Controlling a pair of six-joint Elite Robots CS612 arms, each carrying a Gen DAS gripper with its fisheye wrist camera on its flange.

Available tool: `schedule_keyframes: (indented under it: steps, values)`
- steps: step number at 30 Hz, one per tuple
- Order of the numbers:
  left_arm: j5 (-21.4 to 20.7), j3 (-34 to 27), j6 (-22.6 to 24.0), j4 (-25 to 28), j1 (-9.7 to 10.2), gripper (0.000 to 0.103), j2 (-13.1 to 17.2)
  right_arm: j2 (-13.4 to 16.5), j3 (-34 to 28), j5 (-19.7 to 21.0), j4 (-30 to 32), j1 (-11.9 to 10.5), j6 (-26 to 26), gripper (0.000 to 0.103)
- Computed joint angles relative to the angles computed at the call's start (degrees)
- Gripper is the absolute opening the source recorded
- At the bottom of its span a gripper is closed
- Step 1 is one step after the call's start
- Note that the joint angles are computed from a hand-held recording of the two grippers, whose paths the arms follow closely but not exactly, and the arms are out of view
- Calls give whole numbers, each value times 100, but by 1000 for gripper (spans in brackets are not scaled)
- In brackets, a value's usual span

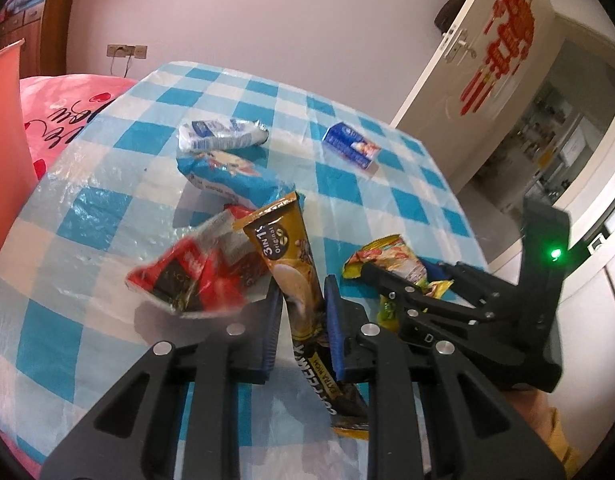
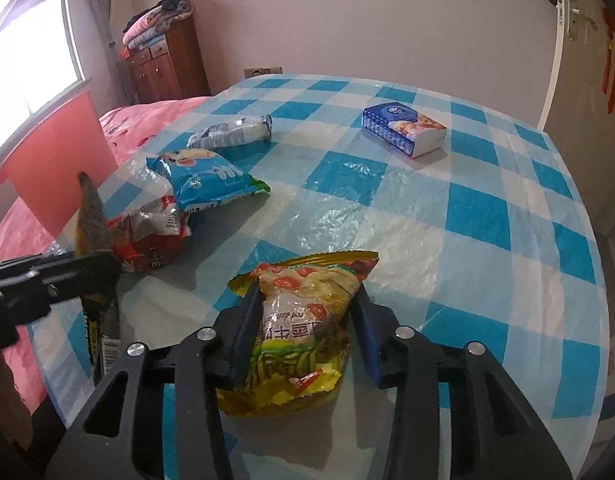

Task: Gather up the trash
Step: 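Close the left tool on the Coffeemix stick while the right tool grasps the yellow snack bag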

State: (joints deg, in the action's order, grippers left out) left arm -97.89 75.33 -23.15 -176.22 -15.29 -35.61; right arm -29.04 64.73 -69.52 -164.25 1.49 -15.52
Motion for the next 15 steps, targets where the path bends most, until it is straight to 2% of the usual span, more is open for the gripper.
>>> schedule_keyframes:
  steps: [4, 10, 15]
  values:
    - [-206, 37, -14, -206, 57, 20, -19, 2, 20, 28, -123, -24, 143, 41]
    - [-542, 44, -120, -455, 159, 20, -5, 14, 51, 5, -426, -88, 698, 38]
    - [-691, 41, -220, -678, 247, 19, 7, -22, 48, 219, -413, -126, 1134, 38]
